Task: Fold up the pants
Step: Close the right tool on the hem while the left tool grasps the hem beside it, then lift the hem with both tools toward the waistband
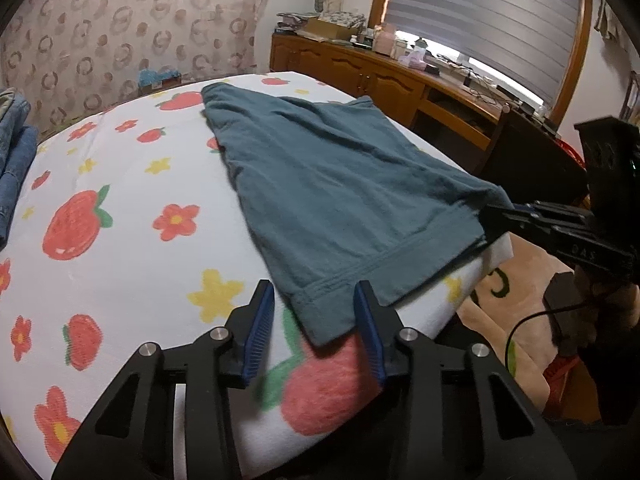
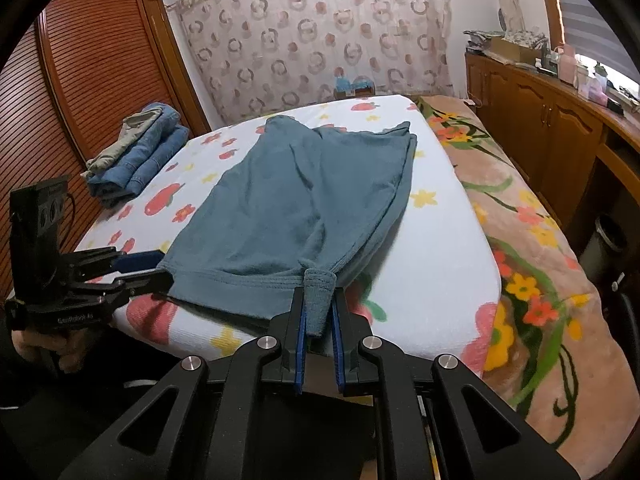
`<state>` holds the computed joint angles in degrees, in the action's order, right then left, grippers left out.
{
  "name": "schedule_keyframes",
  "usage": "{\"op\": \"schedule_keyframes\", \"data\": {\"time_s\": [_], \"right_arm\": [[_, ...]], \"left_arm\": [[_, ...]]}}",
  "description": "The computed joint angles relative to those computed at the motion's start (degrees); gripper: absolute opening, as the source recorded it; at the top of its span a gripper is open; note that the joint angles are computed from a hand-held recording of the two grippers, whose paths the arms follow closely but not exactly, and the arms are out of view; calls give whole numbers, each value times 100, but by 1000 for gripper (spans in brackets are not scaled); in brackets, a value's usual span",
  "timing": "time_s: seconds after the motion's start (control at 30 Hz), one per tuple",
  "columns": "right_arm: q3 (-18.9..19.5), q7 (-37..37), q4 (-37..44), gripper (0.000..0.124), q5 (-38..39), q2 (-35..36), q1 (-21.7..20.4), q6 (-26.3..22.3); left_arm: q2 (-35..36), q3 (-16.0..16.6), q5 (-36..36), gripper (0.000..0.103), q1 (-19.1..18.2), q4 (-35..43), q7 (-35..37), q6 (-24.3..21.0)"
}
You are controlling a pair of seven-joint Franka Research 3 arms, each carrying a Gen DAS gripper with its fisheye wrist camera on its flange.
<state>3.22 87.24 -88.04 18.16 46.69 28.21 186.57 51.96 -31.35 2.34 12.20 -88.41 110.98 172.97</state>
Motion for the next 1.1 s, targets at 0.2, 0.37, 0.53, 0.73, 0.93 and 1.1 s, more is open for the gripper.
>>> {"op": "schedule_keyframes", "data": {"time_s": [0.2, 0.37, 0.53, 0.73, 0.93, 1.1], "right_arm": [[-48, -1, 16, 11, 15, 26, 62, 61], [277, -120, 51, 10, -33, 58, -194, 124], [436, -281, 140, 10, -102, 49, -303, 300], [727, -579, 365, 10, -304, -34, -498, 520], [773, -864, 737, 10, -477, -180, -462, 683], [740, -1130, 1364, 10, -612, -94, -338, 555]], "left_arm": [[-34, 106, 55, 33, -121, -36, -81, 98], [-40, -55, 208, 14, 37, -188, -79, 398], [-102, -585, 401, 13, 528, -392, -109, 653], [-318, -1108, 787, 13, 1089, -627, -291, 1040], [-709, -1470, 1293, 12, 1545, -815, -578, 1445], [-950, -1400, 1598, 12, 1596, -626, -940, 1621]]}}
